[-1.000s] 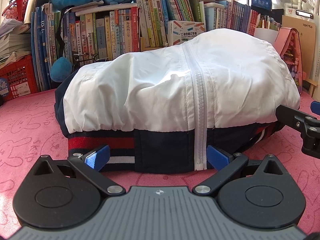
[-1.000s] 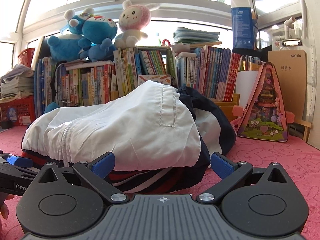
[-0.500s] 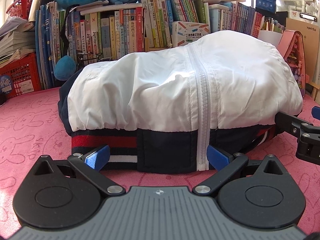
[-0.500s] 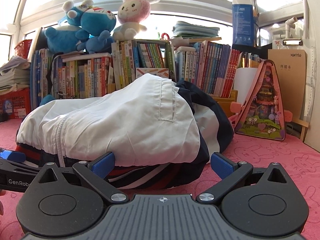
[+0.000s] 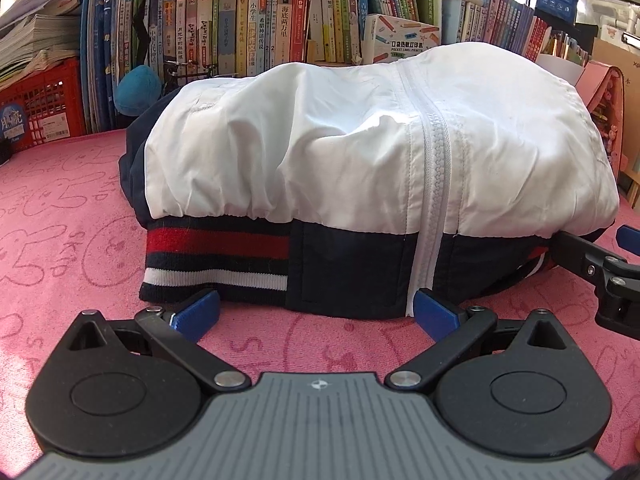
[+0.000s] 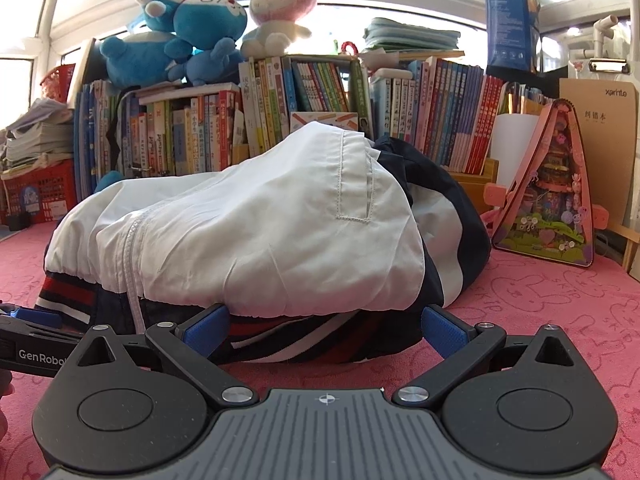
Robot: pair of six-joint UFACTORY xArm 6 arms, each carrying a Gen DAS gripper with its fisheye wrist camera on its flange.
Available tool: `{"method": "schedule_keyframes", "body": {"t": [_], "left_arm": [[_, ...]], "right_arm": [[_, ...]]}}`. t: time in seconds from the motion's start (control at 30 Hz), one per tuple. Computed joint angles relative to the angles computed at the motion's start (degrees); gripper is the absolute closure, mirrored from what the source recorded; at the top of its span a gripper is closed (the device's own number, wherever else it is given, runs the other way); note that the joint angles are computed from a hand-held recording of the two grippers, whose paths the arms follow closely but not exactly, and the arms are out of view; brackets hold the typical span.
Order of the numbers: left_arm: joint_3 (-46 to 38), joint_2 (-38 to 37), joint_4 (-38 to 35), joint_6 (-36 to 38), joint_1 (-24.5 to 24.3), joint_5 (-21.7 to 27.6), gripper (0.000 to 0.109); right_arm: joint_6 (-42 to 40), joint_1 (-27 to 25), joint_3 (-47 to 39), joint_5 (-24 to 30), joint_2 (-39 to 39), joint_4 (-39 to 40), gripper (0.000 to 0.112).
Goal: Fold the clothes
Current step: 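Approach the bunched navy-and-white jacket with both open grippers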
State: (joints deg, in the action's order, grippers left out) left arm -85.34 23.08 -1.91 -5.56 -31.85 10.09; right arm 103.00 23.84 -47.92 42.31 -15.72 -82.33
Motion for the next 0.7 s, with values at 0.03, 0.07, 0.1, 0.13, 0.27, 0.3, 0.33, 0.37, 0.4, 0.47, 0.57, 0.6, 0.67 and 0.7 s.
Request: {"method": "schedule_keyframes", "body": {"t": [0.03,0.07,0.1,0.13,0.27,0.3,0.33,0.37,0.4,0.47,0.57,0.6,0.67,0.7], "left_arm": [[0.3,-0.2,-4.3,3.9,0.1,-0.1,0.006],[0.7,-0.5,-6.7,6.6,0.3,0.0,0.006],[1.1,-0.8,-8.0,8.3,0.6,0.1,0.006],[1.3,-1.0,-8.0,9.1,0.9,0.4,0.006],[3.2,-2.0,-12.8,13.9,1.8,-0.7,0.006],[3.5,-2.1,-16.9,16.8,1.7,-1.1,0.006],[3.5,-2.1,-20.4,19.4,1.7,-1.2,0.006],[3.4,-2.1,-23.8,21.9,1.6,-1.3,0.006],[3.3,-2.1,-26.9,24.1,1.5,-1.4,0.006],[3.5,-2.2,-25.9,23.5,1.5,-1.4,0.006],[3.5,-2.0,-20.2,19.3,1.7,-1.3,0.006],[3.6,-2.1,-19.9,19.3,1.8,-1.3,0.006],[3.5,-2.0,-20.4,19.8,1.8,-1.3,0.006],[3.5,-2.0,-21.7,20.9,1.8,-1.4,0.006]], "right_arm": [[-0.5,-0.3,0.0,-0.7,0.0,0.6,0.009],[-1.4,-0.8,-0.2,-1.4,0.2,1.5,0.009],[-2.8,-1.4,-0.5,-2.2,0.6,2.6,0.009],[-4.2,-2.0,-0.8,-3.0,1.0,3.8,0.009],[-5.5,-4.1,-2.2,-4.3,2.5,5.0,0.009],[-5.6,-4.5,-2.6,-4.3,2.9,5.0,0.009],[-6.3,-5.1,-3.2,-4.5,3.4,5.6,0.009],[-7.5,-5.8,-3.9,-4.8,4.1,6.4,0.009],[-9.0,-6.6,-4.7,-5.2,4.9,7.6,0.009],[-11.6,-8.1,-6.8,-6.1,6.8,10.5,0.009],[-15.5,-9.7,-9.4,-7.4,9.2,14.8,0.010],[-16.9,-9.5,-10.4,-6.2,9.8,15.8,0.017],[-19.1,-8.5,-12.4,-2.2,10.6,17.4,0.054],[-19.7,-8.2,-13.1,-0.4,10.5,17.8,0.077]]}}
